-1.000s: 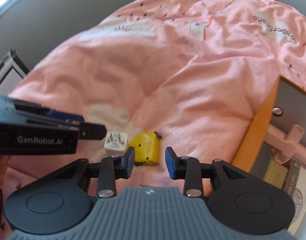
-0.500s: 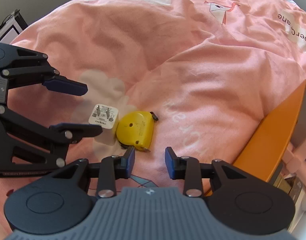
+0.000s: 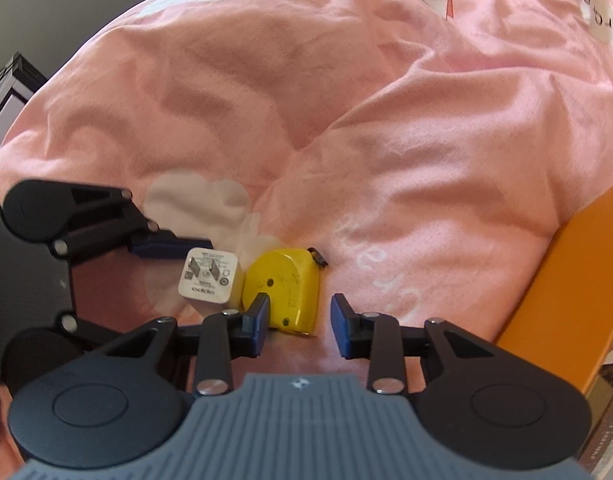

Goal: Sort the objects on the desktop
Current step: 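Grasp the white charger with the left tool while the right tool grasps the yellow tape measure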

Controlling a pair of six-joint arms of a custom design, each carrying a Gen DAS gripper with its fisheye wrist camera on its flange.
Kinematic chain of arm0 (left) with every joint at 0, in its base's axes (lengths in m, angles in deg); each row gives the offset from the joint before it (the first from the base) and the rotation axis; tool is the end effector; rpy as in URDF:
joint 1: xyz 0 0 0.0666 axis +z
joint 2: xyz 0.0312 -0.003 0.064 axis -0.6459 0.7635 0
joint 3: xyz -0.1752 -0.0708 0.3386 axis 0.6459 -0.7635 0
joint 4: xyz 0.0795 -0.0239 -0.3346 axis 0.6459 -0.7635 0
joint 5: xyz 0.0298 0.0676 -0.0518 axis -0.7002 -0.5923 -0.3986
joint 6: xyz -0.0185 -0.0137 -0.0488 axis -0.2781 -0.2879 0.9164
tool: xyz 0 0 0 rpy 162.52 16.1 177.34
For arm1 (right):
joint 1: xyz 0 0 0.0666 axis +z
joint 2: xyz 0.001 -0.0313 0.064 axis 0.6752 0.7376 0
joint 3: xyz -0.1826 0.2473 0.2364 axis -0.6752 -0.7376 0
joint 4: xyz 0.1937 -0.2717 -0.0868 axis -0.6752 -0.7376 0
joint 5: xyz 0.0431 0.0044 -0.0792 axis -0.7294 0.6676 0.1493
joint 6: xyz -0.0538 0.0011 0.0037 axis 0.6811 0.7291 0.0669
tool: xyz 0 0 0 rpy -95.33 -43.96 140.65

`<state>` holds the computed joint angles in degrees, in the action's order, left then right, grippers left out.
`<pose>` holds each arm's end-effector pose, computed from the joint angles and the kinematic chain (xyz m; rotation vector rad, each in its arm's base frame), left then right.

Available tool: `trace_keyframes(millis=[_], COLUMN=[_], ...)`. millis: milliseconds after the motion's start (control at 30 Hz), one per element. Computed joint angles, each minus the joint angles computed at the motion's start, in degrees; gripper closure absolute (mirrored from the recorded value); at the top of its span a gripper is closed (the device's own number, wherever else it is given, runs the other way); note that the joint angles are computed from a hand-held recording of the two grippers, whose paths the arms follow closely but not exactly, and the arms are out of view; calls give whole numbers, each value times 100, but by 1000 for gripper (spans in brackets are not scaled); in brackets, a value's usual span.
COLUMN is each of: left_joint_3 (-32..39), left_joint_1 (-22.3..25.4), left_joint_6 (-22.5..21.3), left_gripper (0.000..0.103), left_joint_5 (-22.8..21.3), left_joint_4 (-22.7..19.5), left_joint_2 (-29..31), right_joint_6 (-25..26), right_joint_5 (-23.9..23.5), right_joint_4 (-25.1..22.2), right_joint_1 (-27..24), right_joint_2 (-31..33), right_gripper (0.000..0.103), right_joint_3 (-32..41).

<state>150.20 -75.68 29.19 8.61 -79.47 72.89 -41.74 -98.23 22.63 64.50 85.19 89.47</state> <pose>0.5421 -0.3914 0.2704 1.1415 2.5443 -0.2586 0.5518 0.2307 0.2855 -0.4402 2.8220 0.4063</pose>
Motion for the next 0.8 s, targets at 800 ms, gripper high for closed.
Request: trace_keyframes(millis=[800], left_joint_3=[-789], left_joint_1=[130], left_joint_6=[1684], left_gripper=[56], left_joint_5=[-255], left_joint_4=[549], left_joint_2=[-935], right_joint_6=[-1325], right_joint_5=[-261], right_joint_4=[-120], right_joint_1=[78], right_joint_2=[441], right_gripper=[62], right_joint_3=[406])
